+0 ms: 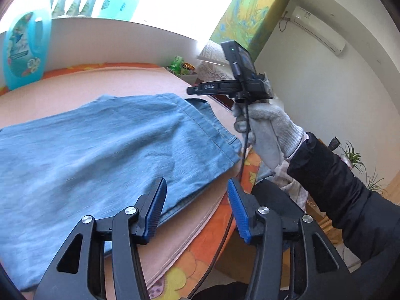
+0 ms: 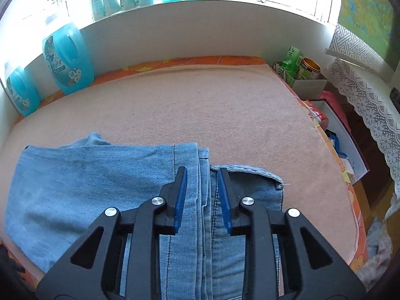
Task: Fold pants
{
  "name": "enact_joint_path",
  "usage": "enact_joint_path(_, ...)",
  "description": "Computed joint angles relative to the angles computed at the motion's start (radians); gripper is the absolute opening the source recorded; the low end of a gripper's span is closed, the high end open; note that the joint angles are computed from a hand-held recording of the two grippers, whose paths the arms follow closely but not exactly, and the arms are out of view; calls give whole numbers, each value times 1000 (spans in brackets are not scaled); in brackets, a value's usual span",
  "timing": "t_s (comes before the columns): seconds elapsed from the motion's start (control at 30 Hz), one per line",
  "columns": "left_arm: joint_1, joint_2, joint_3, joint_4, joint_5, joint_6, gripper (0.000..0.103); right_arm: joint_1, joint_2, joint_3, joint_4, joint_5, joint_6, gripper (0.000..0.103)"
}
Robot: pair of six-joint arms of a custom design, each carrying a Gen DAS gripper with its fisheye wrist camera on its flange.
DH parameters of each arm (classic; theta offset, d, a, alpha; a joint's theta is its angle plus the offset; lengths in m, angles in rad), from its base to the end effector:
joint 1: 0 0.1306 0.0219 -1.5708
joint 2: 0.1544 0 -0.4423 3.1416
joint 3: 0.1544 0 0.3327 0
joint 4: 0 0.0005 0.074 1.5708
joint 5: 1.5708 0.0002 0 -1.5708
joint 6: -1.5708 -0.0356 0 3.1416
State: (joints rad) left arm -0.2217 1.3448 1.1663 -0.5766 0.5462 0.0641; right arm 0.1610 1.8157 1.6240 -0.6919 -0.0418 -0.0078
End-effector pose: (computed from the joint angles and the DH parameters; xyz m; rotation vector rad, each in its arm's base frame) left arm 0.3798 -0.1051 0.4410 0.4581 2.2687 -0.7784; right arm 0.5820 0.0955 0.3899 -0.2064 2.4488 0.1253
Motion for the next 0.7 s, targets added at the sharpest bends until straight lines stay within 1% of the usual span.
enact_joint_path(0.03, 23, -22, -43, 27, -7, -2, 50, 2, -12, -5, 4, -4, 0, 26)
enact_joint_path(0.07, 42, -40, -67, 34, -15, 2, 51, 8, -25, -10, 10, -8, -1, 29)
enact_joint_path(0.1, 67, -57, -86, 35, -12, 6, 53, 15, -38, -18, 18, -15, -2, 36)
enact_joint_path(0.17, 116, -90, -123, 41, -16, 10, 56, 34, -62, -30, 31, -28, 5, 43)
enact_joint_path(0.2, 136, -103, -137, 46, -32, 10, 61, 47, -70, -32, 34, -31, 9, 43)
enact_joint_path(0.23, 161, -119, -152, 52, -44, 10, 61, 62, -78, -35, 37, -40, 13, 43)
enact_joint_path(0.27, 199, -139, -172, 51, -41, -1, 61, 76, -78, -29, 34, -56, 21, 43)
enact_joint_path(0.3, 222, -142, -180, 54, -45, 5, 61, 91, -78, -20, 25, -69, 29, 43)
enact_joint_path(0.33, 234, -131, -198, 91, -52, 29, 61, 109, -75, -9, 15, -79, 39, 43)
enact_joint_path(0.37, 255, -128, -207, 110, -51, 50, 62, 129, -71, 3, 4, -84, 48, 43)
enact_joint_path(0.4, 290, -129, -212, 113, -37, 61, 62, 147, -64, 19, -5, -90, 54, 43)
enact_joint_path(0.53, 350, -94, -228, 170, -28, 114, 62, 217, -19, 98, -50, -142, 80, 43)
enact_joint_path(0.6, 383, -77, -220, 165, -10, 114, 62, 251, 16, 155, -84, -159, 101, 43)
enact_joint_path(0.63, 392, -63, -217, 165, -7, 127, 62, 268, 36, 188, -105, -163, 112, 43)
enact_joint_path(0.67, 409, -52, -210, 154, 4, 137, 62, 284, 58, 225, -130, -171, 124, 45)
enact_joint_path(0.7, 418, -38, -205, 147, 13, 151, 62, 301, 82, 265, -158, -183, 138, 53)
